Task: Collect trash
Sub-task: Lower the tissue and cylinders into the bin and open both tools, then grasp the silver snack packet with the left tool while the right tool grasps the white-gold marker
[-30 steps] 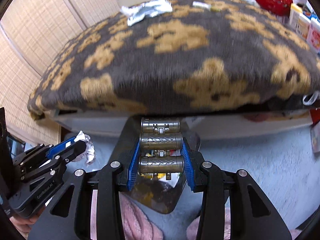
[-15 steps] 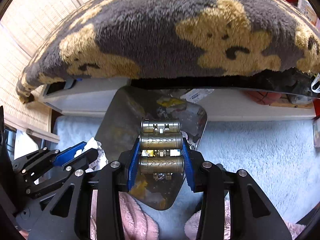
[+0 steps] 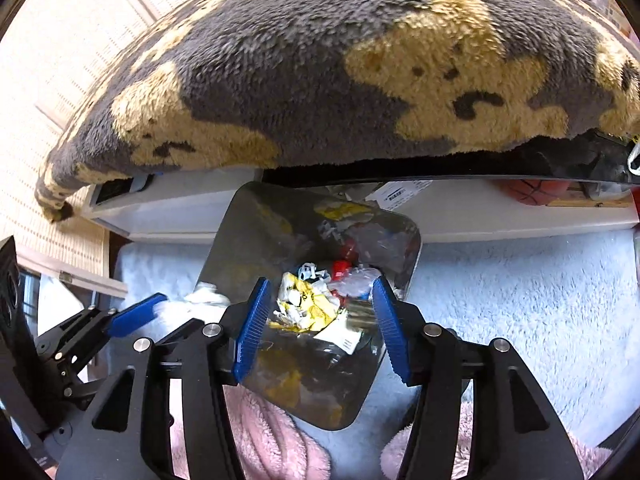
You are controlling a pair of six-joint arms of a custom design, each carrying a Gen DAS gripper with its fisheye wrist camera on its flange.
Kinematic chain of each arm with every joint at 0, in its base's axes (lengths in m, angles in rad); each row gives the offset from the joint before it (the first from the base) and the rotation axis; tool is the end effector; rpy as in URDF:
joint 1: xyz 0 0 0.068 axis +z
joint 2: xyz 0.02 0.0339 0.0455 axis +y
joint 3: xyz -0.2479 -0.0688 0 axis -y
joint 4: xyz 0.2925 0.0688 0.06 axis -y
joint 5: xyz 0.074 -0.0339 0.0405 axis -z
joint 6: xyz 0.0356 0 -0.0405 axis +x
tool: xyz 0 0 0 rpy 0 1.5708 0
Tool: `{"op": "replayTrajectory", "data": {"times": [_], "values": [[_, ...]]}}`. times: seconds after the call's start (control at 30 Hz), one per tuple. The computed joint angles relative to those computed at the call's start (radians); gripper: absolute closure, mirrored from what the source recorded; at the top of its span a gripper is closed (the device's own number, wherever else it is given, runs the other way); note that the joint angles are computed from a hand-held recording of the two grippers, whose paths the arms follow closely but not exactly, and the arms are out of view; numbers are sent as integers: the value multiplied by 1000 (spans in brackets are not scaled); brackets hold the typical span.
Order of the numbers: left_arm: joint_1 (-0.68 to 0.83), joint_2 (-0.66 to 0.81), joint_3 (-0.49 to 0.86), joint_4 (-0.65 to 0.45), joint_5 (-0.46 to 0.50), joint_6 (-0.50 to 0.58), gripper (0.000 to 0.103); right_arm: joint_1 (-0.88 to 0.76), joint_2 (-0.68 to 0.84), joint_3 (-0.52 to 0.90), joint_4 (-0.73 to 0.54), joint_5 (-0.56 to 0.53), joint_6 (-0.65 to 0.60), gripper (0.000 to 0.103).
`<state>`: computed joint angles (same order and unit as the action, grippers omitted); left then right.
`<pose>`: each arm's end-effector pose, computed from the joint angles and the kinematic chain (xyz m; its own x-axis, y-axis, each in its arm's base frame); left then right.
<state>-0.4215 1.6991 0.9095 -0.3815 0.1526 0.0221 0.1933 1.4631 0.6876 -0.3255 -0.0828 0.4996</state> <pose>0.3106 -0.1452 0.0933 -0.8302 0.3962 -0.3921 0.4768 0.8691 -0.1314 0.2877 0.0593 0.1004 -0.8774 0.3147 -0.3620 0.2189 0.9342 0.2816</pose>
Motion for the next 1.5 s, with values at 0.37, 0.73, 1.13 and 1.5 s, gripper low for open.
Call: {"op": "replayTrajectory", "data": {"times": [0.37,0.73,1.13,1.5], "values": [[11,-42,16,-24,-19,3,23,-21,-96,-23,-19,37,13,23],[11,-54,172,-78,-17,31,19,-170,-204,119,-124,41,-80,14],[25,256,693,-174,-34,47,19,-333,176,624,-211,35,-239,13],[24,813,1502,-439,-29,23,19,-403,583,1049,-305,29,-283,15]]}}
